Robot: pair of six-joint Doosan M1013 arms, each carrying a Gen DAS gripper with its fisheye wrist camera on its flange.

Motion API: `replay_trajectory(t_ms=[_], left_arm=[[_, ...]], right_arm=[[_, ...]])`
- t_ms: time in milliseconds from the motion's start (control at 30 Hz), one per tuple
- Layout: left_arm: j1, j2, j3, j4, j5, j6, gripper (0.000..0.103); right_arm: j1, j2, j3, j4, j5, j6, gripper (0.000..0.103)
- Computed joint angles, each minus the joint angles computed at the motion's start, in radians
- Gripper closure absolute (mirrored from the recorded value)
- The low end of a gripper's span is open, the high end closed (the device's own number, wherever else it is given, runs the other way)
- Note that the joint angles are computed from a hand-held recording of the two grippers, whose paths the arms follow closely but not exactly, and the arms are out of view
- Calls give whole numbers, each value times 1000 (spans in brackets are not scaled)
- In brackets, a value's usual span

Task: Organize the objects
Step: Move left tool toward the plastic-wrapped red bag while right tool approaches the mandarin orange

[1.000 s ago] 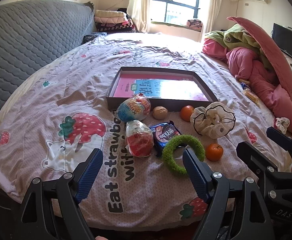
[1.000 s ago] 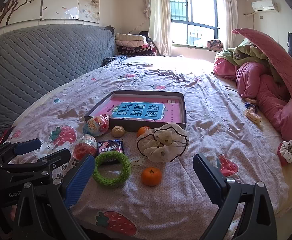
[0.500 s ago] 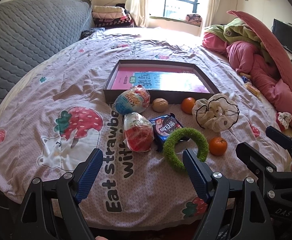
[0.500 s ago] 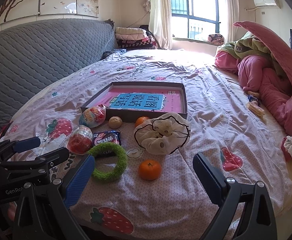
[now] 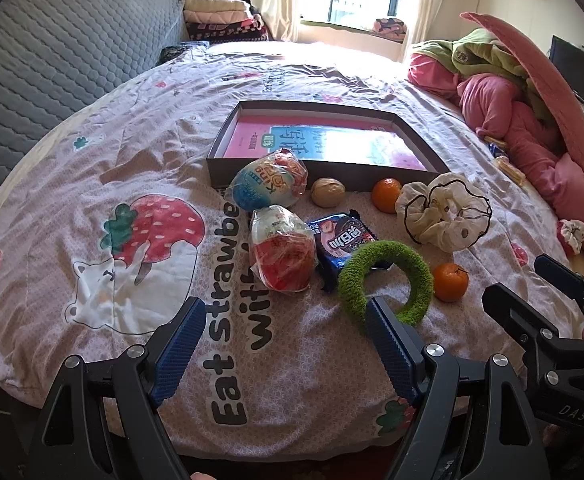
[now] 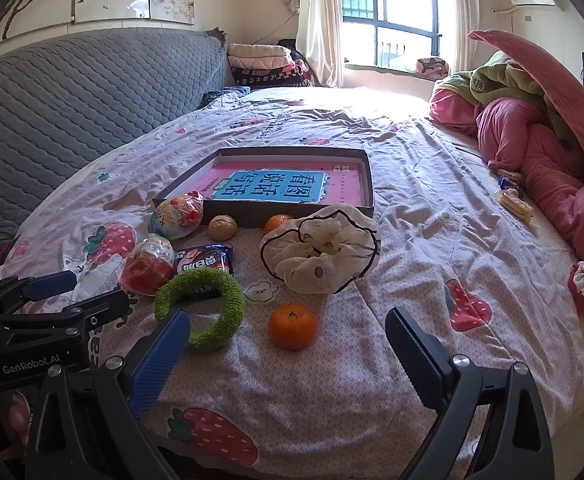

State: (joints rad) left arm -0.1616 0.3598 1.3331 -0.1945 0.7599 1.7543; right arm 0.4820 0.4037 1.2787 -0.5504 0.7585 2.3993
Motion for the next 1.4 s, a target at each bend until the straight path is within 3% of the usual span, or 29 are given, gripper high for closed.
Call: replay_trajectory(t_ms=[900, 1167, 1400], left_arm=[[12, 68, -57, 0, 44, -41, 20], [11, 92, -82, -21, 60, -33, 20], [14, 116, -110, -29, 72, -44, 20]], right_arm=[[-18, 39, -18, 49, 77, -35, 12], [-28, 54, -27, 81, 103, -54, 21], [-34, 64, -32, 103, 105, -66, 23]])
